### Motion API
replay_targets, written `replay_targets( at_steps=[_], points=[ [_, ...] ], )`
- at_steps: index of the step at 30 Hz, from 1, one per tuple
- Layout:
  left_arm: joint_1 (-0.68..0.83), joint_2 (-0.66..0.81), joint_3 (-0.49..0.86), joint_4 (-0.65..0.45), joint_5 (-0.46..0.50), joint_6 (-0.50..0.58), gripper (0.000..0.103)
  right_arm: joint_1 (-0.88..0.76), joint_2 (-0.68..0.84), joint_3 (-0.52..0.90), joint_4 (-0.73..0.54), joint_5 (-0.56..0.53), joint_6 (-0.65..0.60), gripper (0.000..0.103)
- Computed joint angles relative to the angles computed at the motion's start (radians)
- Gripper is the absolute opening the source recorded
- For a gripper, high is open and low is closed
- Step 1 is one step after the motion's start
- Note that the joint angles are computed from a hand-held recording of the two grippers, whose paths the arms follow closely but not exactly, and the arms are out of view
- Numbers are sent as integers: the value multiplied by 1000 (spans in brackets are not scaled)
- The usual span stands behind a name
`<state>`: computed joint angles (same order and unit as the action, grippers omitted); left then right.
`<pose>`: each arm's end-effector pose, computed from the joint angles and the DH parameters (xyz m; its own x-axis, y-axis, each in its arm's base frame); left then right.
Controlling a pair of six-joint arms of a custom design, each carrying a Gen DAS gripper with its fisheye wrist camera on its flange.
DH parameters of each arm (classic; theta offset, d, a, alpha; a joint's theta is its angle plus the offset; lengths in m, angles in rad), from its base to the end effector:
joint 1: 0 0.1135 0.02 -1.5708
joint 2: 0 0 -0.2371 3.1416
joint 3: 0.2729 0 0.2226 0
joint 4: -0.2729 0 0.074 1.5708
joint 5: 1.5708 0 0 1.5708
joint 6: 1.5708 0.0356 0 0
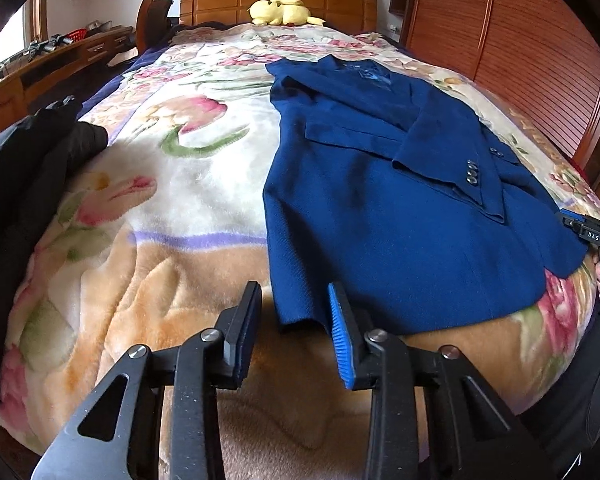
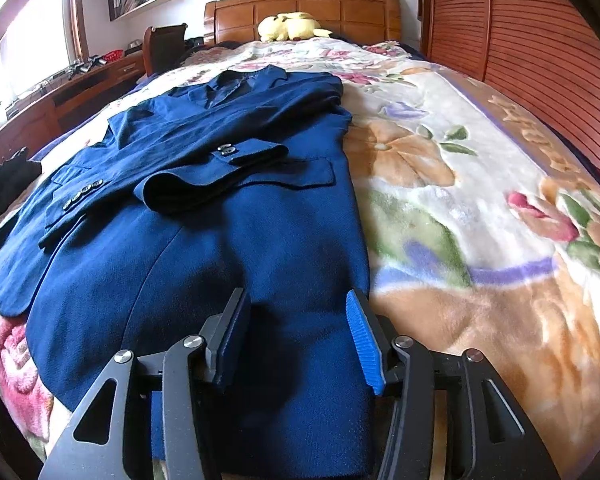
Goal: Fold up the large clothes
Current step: 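Close both grippers on the blazer hem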
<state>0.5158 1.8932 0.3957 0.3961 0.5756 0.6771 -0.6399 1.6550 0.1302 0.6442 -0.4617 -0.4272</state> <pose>0.1989 0.0905 0.0364 -0.7297 0.1905 -0.6567 0.3306 0.9390 -0.0950 0.1516 -0.0931 0.0567 -0.6902 0.0514 -0.7218 0.0232 0.9985 0.0488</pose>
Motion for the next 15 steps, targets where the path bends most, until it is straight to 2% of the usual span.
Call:
replay_targets(
  at_steps=[4, 6, 8, 10, 11, 13, 15],
  points=[
    [22, 9, 7, -15, 27, 12, 33, 14, -110, 10, -147, 59, 4, 65],
    [32, 12, 14, -33, 44, 17, 27, 13, -154, 18, -232, 81, -9, 65],
    [34, 3, 15, -51, 53, 16, 16, -13, -202, 28, -324, 59, -32, 65],
    [33, -26, -3, -48, 58, 11, 10, -39, -221, 51, -407, 28, -63, 62],
    [33, -43, -10, -54, 63, 10, 8, -42, -223, 61, -431, 19, -72, 59],
    [46, -112, -33, -78, 89, 10, 6, -53, -218, 92, -495, -22, -101, 33],
    [64, -211, -57, -129, 126, 15, 6, -47, -248, 111, -563, -48, -122, 13]
  ],
)
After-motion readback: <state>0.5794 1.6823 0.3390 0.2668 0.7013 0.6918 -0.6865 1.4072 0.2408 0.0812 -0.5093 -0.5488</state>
